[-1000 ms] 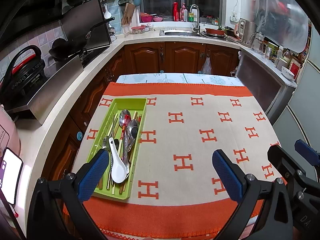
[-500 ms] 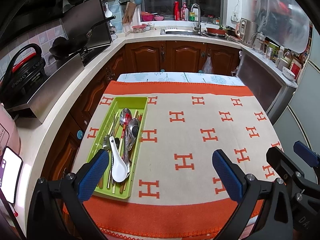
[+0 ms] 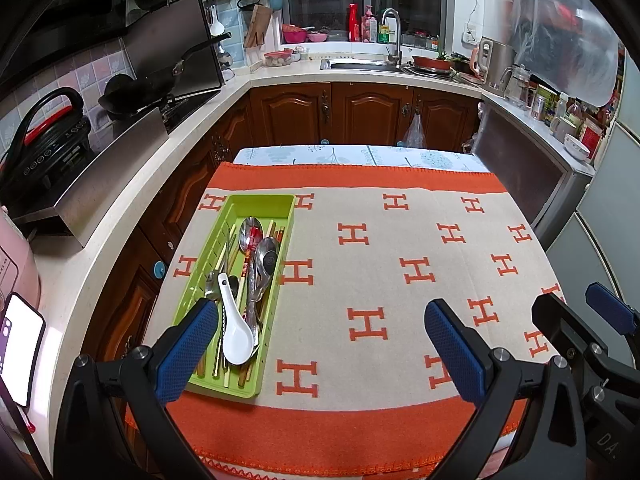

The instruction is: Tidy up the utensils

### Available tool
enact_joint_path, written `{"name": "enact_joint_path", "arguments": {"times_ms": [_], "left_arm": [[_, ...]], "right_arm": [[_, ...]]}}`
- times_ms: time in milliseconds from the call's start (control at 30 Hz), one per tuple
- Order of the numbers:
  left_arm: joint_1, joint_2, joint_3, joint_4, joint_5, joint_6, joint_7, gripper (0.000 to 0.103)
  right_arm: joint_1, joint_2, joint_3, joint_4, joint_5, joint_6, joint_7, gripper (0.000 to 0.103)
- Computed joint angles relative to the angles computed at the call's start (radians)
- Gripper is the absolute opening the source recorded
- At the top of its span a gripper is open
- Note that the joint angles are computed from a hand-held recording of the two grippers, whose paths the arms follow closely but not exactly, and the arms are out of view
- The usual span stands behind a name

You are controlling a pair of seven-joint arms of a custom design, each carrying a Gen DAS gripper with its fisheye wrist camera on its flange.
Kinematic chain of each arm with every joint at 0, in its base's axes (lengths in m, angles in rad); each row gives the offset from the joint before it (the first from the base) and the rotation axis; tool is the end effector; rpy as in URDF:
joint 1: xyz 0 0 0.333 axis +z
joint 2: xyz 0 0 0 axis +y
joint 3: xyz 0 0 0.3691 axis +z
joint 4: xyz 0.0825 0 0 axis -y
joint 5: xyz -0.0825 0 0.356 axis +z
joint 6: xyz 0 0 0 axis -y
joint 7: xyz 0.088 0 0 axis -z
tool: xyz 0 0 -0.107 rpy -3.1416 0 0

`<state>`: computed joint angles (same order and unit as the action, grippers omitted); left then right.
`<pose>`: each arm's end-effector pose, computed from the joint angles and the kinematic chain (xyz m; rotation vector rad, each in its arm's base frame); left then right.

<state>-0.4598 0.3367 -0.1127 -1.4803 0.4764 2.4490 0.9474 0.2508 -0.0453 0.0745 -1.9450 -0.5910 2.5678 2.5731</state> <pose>0.5955 -0.3658 0.6143 -1.6214 1.9834 -0.7266 0.5311 0.1895 0.6364 -1.4792 1.9732 -0.7158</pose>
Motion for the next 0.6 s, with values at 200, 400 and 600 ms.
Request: {"name": "enact_joint_path", "arguments": {"times_ms": [200, 400, 600], "left_arm": [[-0.001, -0.001, 0.001, -0.001, 0.002, 0.001, -0.003, 0.102], [0.000, -0.001, 0.000, -0.001, 0.001, -0.001, -0.002, 0.102], [0.000, 0.000, -0.001, -0.001, -0.001, -0.003, 0.000, 0.102]], "right_arm": [[0.000, -0.002, 0.000, -0.003, 0.001, 0.003, 0.002, 0.089], [0.000, -0.004, 0.001, -0.006, -0.001, 0.002, 0.005, 0.089], [0.000, -0.001, 0.002, -0.005, 0.000, 0.002, 0.008, 0.089]]}}
